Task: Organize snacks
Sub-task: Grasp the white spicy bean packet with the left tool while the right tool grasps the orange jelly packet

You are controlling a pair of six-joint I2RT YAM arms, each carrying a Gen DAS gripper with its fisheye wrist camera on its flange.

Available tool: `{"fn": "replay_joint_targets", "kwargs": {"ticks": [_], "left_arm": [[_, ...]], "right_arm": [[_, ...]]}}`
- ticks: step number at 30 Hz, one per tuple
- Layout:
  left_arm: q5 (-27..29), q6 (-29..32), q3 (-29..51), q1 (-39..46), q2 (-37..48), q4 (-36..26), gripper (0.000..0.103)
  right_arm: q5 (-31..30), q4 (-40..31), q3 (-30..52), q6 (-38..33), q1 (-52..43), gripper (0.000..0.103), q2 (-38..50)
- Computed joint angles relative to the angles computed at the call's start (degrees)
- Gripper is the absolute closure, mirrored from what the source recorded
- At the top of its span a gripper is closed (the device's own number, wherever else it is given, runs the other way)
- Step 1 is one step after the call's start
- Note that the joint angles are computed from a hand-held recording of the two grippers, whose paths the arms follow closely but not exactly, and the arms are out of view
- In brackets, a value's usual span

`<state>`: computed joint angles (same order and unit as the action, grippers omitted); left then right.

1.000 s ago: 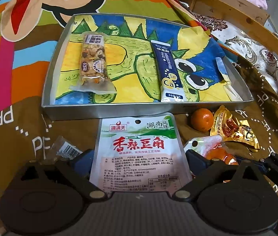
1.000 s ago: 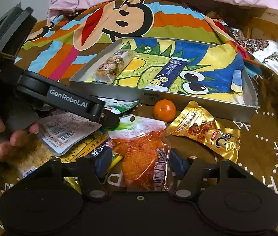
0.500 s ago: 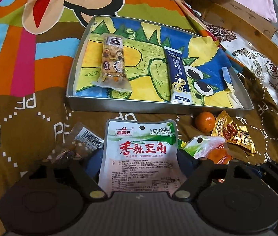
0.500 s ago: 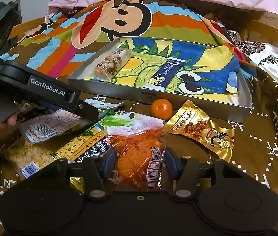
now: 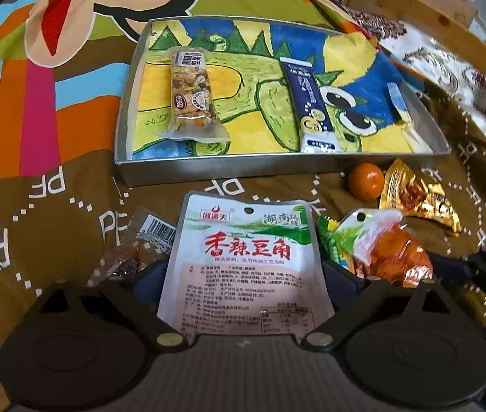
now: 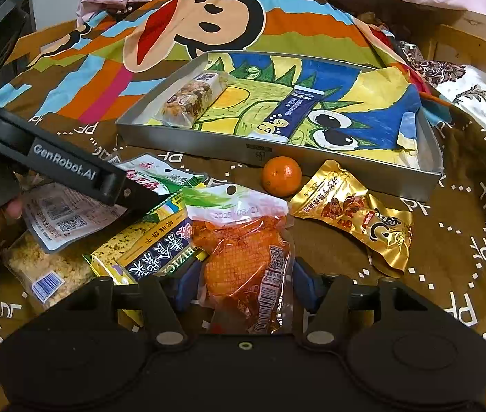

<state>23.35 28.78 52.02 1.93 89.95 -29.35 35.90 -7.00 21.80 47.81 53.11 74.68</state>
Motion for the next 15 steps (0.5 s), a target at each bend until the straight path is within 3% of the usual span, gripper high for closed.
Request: {"fn": "replay_joint_targets", "kwargs": {"ticks": [7,11,15], "left_arm": [[-1.8,3.0,-2.3,-0.5,-2.2,1.7,0.012],[0.8,2.3,-2.3,1.0,-3.7,1.4,0.031],[0.5,2.9,-3.7,0.7,-5.2,2.4,0.035]], "right_arm": [[0.7,-0.7,0.5,-0.3,0.5,0.049,0.2],[2.0,-1.8,1.2,-0.3,1.6,0.051,0.8],[4.4,-3.0,2.6,-1.7,3.5,0.052,2.7]]}}
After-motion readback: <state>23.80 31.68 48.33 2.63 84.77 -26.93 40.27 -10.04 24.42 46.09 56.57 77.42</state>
